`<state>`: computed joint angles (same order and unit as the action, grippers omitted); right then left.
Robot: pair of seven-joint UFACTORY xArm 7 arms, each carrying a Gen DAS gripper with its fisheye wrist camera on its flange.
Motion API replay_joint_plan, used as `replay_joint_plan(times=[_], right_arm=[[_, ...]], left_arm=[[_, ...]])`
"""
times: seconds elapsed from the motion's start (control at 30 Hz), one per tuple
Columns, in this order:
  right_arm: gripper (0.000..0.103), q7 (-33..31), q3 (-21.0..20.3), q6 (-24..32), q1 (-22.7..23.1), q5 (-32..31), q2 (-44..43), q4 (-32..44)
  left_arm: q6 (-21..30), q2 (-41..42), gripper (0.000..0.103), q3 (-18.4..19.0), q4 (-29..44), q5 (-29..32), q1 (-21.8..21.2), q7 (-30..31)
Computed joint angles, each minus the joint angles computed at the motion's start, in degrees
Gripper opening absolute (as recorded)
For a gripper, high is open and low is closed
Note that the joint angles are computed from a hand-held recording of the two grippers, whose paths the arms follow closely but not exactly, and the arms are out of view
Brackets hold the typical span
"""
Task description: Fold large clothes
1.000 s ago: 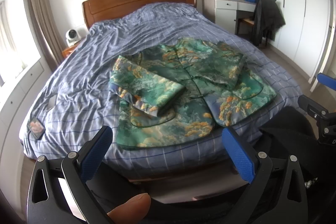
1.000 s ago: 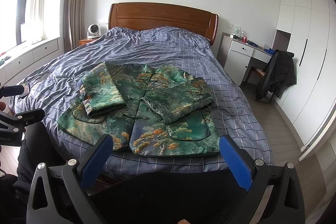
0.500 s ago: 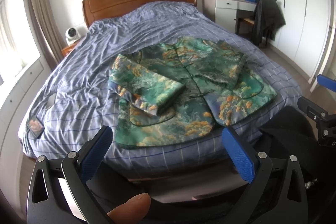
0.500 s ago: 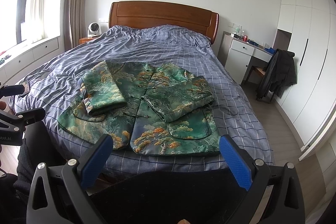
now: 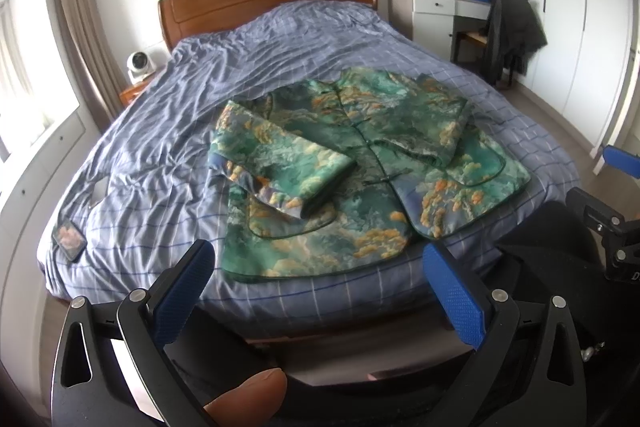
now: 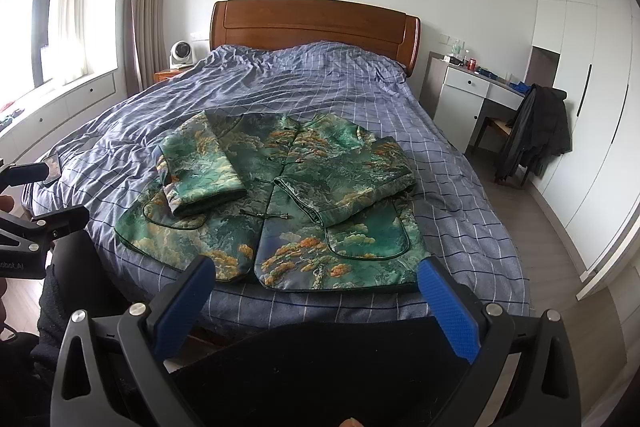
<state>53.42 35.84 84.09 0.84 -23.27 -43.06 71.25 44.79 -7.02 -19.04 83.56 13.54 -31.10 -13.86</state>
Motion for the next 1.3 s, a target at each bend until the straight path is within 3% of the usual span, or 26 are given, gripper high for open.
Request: replay_joint_plan(times=[1.3], right_arm=[[0.103, 1.6, -1.3, -1.0, 1.2, 0.9, -0.1, -0.9]], left_arm=[[-0.7, 0.2, 0.103, 0.1, -0.6, 0.3, 0.0, -0.1]])
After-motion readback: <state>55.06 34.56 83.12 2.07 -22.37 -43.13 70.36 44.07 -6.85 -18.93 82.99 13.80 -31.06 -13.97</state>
